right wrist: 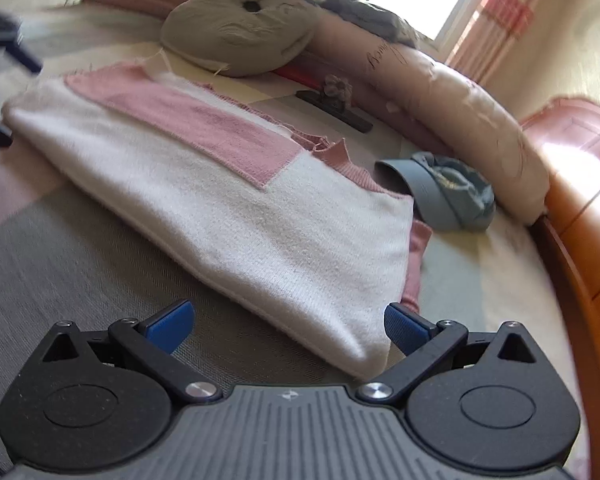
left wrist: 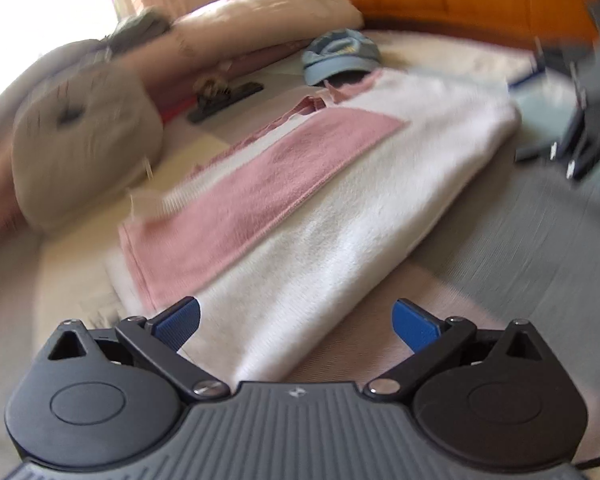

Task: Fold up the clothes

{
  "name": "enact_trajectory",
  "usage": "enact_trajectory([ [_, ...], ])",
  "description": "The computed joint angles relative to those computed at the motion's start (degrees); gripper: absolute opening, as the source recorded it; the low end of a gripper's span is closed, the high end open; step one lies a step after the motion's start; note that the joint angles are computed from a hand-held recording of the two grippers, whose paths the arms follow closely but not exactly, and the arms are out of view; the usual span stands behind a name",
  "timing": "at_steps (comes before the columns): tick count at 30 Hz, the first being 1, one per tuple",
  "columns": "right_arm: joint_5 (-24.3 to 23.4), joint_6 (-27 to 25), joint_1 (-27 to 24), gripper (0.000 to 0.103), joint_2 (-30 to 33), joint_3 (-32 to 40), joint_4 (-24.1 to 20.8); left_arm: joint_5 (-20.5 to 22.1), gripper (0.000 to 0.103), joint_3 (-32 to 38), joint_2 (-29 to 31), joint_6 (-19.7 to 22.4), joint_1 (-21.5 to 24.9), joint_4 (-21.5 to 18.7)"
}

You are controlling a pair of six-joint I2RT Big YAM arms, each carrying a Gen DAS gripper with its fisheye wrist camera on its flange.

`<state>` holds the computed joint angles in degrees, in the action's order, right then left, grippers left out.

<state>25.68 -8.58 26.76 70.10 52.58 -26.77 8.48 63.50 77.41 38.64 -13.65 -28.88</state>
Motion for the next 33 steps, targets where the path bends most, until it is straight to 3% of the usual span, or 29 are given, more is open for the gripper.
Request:
enact_trajectory([
  [4, 6.5, -7.2, 1.5, 0.103, 1.7, -0.6, 1.6, -9.3, 0.102, -5.1, -1.5, 11.5, -3.6, 7.5],
  [8, 11.5, -17.5, 2.6, 0.103, 2.5, -2.2, 6.6, -13.0, 0.102, -9.3, -3.0, 19.6, -5.5, 15.6],
  [13, 14.7, -30.4, 3.7, 0.103, 6.7, -0.6, 13.1, -17.0, 0.102, -8.7, -0.2, 23.6, -8.5, 21.3],
  [20, 11.9, -41.8, 4.5, 0.103, 12.7, 3.5, 20.5, -15.2, 0.103, -5.3, 4.7, 25.7, -12.1, 24.6],
  [26, 7.7, -42.6, 1.7, 0.103, 11.1, 2.7, 20.5, -17.1, 0.103, -5.1, 5.5, 27.9, -9.6, 26.7],
  [30, 5.8, -41.0, -0.8, 0.103, 10.6, 2.4, 19.8, -17.6, 0.103, -3.9, 6.4, 25.9, -7.6, 25.2],
  [33, 7.3, -41.9, -0.4, 0.103, 11.8, 3.2, 20.3, -18.3, 0.102, -4.4, 6.5, 27.6, -8.4, 26.8],
])
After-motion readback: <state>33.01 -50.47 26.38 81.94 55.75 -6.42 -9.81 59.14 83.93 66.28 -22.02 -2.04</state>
